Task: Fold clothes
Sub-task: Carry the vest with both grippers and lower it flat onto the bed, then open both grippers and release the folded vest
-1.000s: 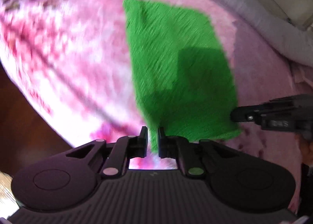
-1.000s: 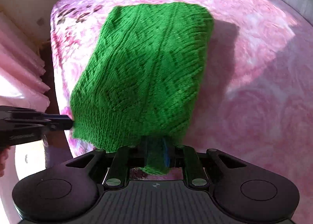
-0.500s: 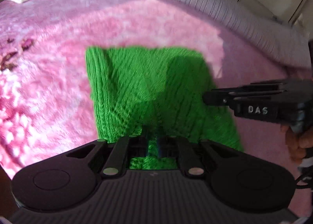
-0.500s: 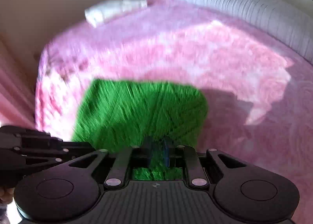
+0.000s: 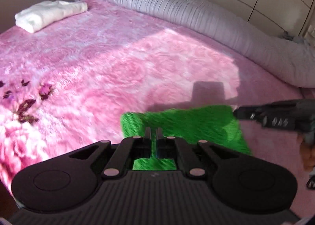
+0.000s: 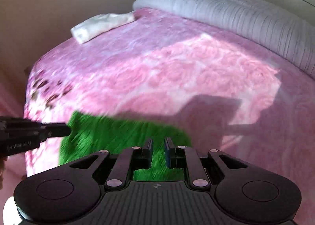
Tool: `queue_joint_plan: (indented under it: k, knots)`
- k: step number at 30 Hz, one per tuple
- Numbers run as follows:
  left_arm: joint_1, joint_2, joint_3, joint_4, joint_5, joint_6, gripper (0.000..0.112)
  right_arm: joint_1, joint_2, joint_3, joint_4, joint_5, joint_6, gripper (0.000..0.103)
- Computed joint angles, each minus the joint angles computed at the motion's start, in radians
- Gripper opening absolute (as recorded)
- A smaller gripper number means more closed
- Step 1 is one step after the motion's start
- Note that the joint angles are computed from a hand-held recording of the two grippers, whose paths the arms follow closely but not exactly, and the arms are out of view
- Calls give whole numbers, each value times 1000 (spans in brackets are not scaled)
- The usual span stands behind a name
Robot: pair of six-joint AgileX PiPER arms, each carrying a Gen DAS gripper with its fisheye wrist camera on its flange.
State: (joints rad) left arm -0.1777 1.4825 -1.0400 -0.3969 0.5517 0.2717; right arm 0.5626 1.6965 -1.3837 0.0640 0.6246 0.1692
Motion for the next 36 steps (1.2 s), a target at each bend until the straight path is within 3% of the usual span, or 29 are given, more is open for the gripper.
queue_joint_plan:
  k: [4,6,8,11,15,21,25,30,34,36]
  knots:
    - [16,54,72,-92,-80,123,2,-33,112,-51,80,-10,-61,14]
    - [5,45,90,-71,-108,103,2,-32,160,-56,77,-22,-85,14]
    - [-10,39,56,24,-69,-1,2,4,174,-71,-27,-27,-33,14]
    - [-20,-13,22,99,-5,-85,1,30,163,-114,-113,35,45,14]
    - [-18,-133,56,42,97,-60,1,29,23,-23,-105,41,144,15]
    - [-96,-313,211,-4,203,-89,1,150,-195,143,-165,202,357,17]
    - [-212,-317,297,46,145,-171,2,240,-221,194,-203,257,477,19]
    - [-174,-313,176,88,301,-240,4,327,-213,171,-269,362,634,21]
    - [-242,-326,160,188,390,-377,9,383,-282,187,-298,419,750,25]
    - [-293,-323,166,241,413,-469,10,397,-269,195,-256,450,753,38]
